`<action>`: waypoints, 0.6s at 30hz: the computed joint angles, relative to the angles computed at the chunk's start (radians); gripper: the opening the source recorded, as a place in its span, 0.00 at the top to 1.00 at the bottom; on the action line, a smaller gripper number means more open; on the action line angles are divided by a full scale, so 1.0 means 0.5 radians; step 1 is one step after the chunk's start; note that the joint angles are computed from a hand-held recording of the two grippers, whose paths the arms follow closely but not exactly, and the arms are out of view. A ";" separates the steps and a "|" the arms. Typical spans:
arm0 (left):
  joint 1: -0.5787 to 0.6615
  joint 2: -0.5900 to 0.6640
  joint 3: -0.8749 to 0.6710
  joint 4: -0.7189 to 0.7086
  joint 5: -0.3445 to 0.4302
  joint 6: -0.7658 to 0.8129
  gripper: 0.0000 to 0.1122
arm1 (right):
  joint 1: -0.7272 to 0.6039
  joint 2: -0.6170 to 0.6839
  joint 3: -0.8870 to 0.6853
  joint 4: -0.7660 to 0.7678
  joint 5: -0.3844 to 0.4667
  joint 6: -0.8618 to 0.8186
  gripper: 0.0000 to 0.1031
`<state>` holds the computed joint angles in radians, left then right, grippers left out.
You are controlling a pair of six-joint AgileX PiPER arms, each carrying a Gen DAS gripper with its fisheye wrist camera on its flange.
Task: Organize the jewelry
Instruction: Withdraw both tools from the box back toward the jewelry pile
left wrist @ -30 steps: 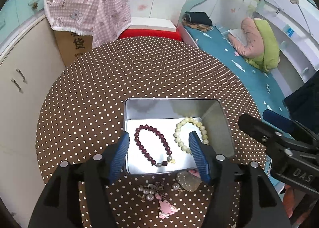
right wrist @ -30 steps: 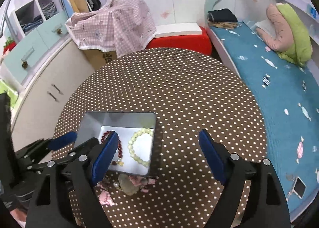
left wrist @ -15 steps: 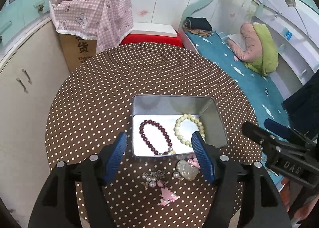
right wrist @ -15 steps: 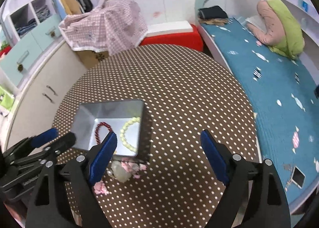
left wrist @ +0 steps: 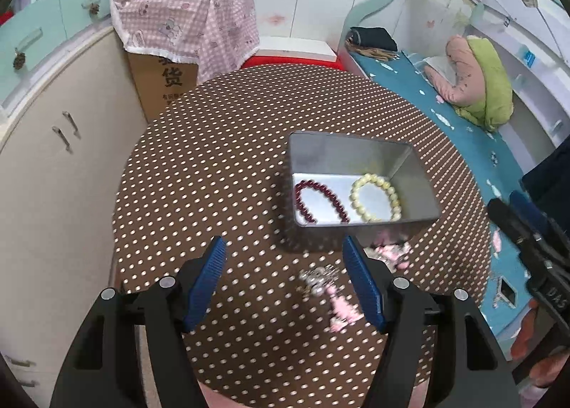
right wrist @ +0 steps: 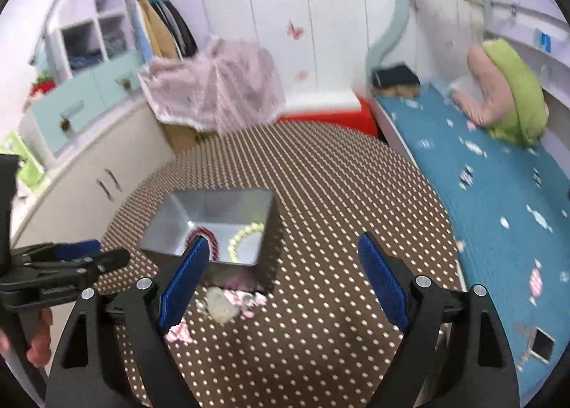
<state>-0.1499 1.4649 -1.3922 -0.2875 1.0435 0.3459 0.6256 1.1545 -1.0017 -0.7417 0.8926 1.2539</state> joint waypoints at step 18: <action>0.517 -0.512 0.970 -0.718 -0.544 0.977 0.41 | 0.933 0.153 0.462 -0.893 0.368 1.553 0.18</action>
<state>0.1084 1.2088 -0.9074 -0.6464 0.7713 0.8346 1.0919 1.2312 -0.7705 -1.1883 1.0767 2.0306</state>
